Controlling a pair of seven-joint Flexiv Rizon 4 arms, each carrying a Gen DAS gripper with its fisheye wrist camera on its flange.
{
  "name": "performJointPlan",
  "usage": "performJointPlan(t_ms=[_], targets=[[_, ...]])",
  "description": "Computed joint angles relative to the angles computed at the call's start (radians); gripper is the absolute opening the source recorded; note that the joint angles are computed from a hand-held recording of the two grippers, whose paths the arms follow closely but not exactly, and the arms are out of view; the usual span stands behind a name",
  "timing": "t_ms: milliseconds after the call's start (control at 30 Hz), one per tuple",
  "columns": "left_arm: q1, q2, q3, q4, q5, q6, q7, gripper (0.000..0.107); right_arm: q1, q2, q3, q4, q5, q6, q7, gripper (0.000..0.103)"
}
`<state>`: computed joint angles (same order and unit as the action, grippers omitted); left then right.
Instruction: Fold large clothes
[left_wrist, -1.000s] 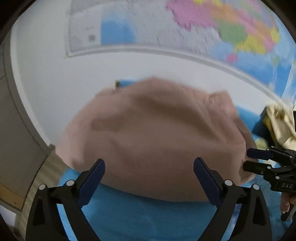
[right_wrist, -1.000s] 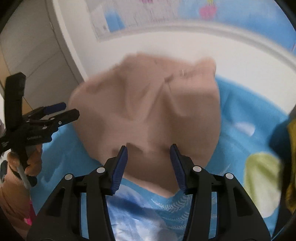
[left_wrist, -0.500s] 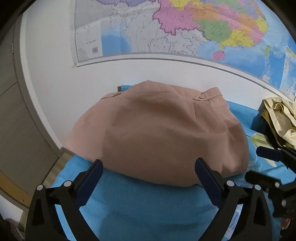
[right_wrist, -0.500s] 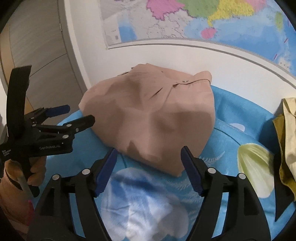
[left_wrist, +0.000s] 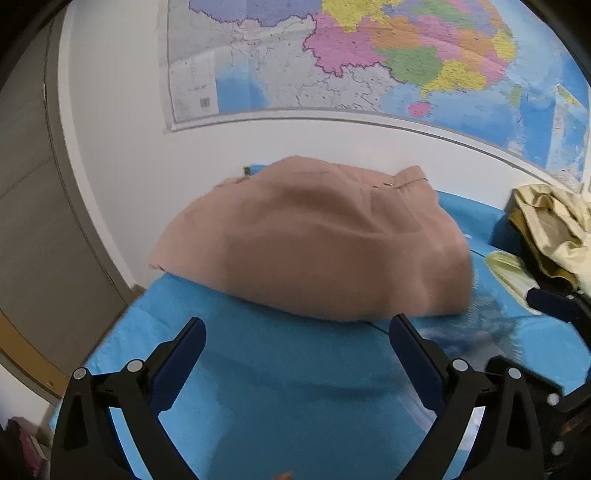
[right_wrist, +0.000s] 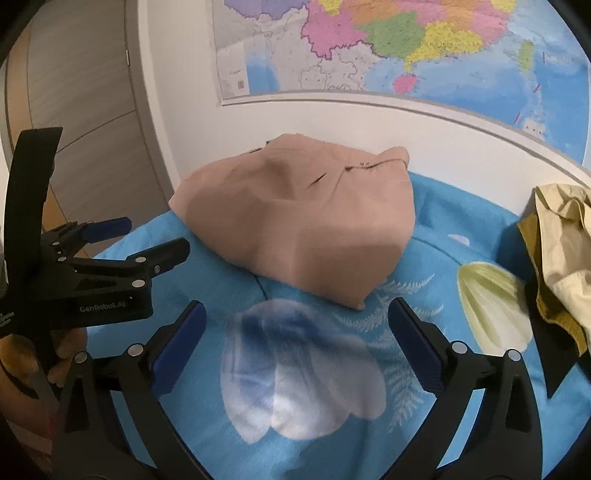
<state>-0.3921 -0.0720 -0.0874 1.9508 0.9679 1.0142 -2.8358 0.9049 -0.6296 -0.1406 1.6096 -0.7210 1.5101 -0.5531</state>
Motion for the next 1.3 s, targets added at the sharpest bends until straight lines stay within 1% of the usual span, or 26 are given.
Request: performJointPlan(t_ms=[67,100,133,167,233,267,367,433,567,600,667,733,800,833,1033,1100,1300], targets=[[0.002,0.003,0.000,0.011,-0.027,0.013,0.007,0.096,0.013,0.010,-0.015,0.022,-0.003,0.012,0.018,0.097],[-0.002,0.004,-0.003,0.013,-0.030,0.004,0.008,0.096,0.012,0.014,-0.012,0.028,0.000,0.014,0.020,0.097],[-0.007,0.006,-0.007,0.012,-0.023,-0.011,-0.001,0.096,0.030,0.021,-0.037,0.044,-0.008,0.022,0.040,0.097],[-0.012,0.008,-0.010,0.012,-0.019,-0.025,-0.009,0.096,0.036,0.026,-0.046,0.054,-0.012,0.031,0.048,0.097],[-0.011,0.010,-0.012,0.021,-0.040,-0.024,-0.003,0.096,0.034,0.032,-0.040,0.063,-0.012,0.028,0.047,0.097],[-0.011,0.011,-0.013,0.023,-0.048,-0.025,-0.002,0.096,0.043,0.037,-0.054,0.071,-0.020,0.035,0.056,0.097],[-0.019,0.015,-0.021,0.026,-0.037,-0.051,-0.025,0.096,0.069,0.050,-0.087,0.093,-0.041,0.050,0.078,0.097],[-0.026,0.019,-0.026,0.028,-0.025,-0.069,-0.045,0.096,0.069,0.055,-0.086,0.101,-0.045,0.060,0.080,0.097],[-0.025,0.028,-0.029,0.046,-0.039,-0.068,-0.061,0.096,0.087,0.066,-0.106,0.122,-0.056,0.072,0.093,0.097],[-0.023,0.031,-0.030,0.051,-0.040,-0.065,-0.063,0.096,0.102,0.070,-0.127,0.131,-0.063,0.083,0.105,0.097],[-0.026,0.037,-0.036,0.056,-0.033,-0.083,-0.078,0.096,0.110,0.074,-0.134,0.139,-0.064,0.088,0.107,0.097],[-0.027,0.040,-0.042,0.058,-0.029,-0.095,-0.080,0.096,0.142,0.079,-0.176,0.155,-0.071,0.108,0.130,0.097],[-0.027,0.043,-0.046,0.064,-0.030,-0.097,-0.083,0.096,0.139,0.080,-0.168,0.158,-0.059,0.112,0.119,0.097],[-0.028,0.045,-0.047,0.067,-0.030,-0.096,-0.086,0.096,0.152,0.083,-0.181,0.165,-0.057,0.118,0.122,0.097],[-0.030,0.061,-0.059,0.081,-0.018,-0.109,-0.102,0.096,0.176,0.092,-0.191,0.179,-0.040,0.114,0.104,0.097],[-0.029,0.067,-0.063,0.084,-0.011,-0.115,-0.111,0.096,0.194,0.096,-0.212,0.187,-0.039,0.120,0.111,0.097],[-0.029,0.083,-0.079,0.093,0.003,-0.134,-0.131,0.096,0.221,0.102,-0.237,0.204,-0.022,0.129,0.108,0.097]])
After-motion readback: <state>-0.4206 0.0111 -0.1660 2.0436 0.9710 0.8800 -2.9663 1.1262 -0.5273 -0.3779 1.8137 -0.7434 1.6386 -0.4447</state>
